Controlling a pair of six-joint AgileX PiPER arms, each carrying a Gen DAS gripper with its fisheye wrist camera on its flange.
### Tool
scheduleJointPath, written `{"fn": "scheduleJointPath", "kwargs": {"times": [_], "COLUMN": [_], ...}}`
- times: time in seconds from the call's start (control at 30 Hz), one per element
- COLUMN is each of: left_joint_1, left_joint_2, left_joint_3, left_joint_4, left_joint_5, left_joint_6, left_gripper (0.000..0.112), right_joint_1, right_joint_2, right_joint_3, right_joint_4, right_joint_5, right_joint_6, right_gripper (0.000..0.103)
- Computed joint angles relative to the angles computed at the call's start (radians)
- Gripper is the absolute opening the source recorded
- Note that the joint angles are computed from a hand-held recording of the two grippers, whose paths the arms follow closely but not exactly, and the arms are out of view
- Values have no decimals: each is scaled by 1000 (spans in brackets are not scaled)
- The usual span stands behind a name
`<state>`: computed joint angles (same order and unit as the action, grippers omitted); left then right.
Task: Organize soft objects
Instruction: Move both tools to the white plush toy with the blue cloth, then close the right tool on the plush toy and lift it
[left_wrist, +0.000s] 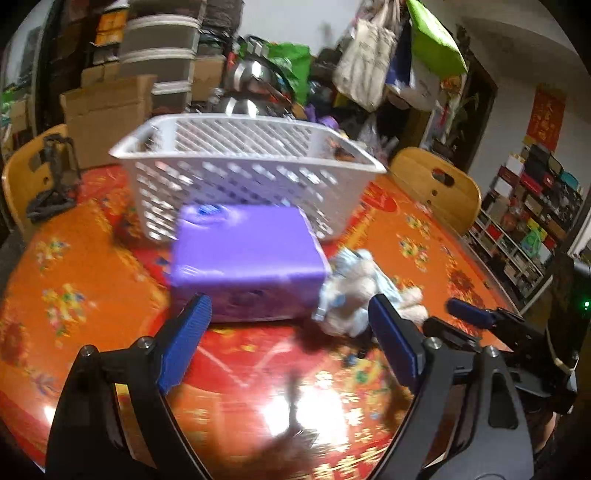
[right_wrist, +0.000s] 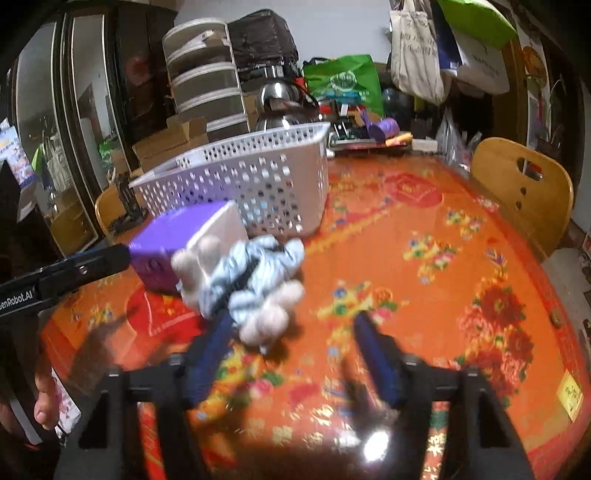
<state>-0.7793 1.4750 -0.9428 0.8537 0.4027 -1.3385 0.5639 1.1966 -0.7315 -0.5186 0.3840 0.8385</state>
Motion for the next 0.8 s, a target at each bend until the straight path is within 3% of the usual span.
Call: {"fn": "scheduleJointPath", "kwargs": {"times": [0.1,0.17,0.23,0.33,0.53,0.67,0.8], "left_joint_1": [-51,-79,-86,-94,-75,-72,-68], "left_joint_2": [64,101,123,148,182,208,183], "left_joint_3": [-44,-71,-87,-108,-150,-188,-156], "left_joint_4": [50,58,29,17,-37,-76,-66], "left_joint_5": [19,36,30,35,5,10,-28], "left_joint_6": [-54,-58,-27,-11,71,148,147], "left_gripper": [84,72,52,42,30,20,16], "right_joint_1": [-32,-35,-31,-17,-12,-12,12], "right_joint_2": [14,20,36,56,82,87,72], "right_joint_3": [7,7,-4,-16,-38,-44,-41], "right_joint_4": [113,137,162,141,171,185,64], "right_joint_5": [-21,-35,-46,-53,-62,-61,-40], "right_joint_6": [-126,-150,-179,-157,-190,-205,-89], "right_gripper": [43,34,32,29,15,12,11]}}
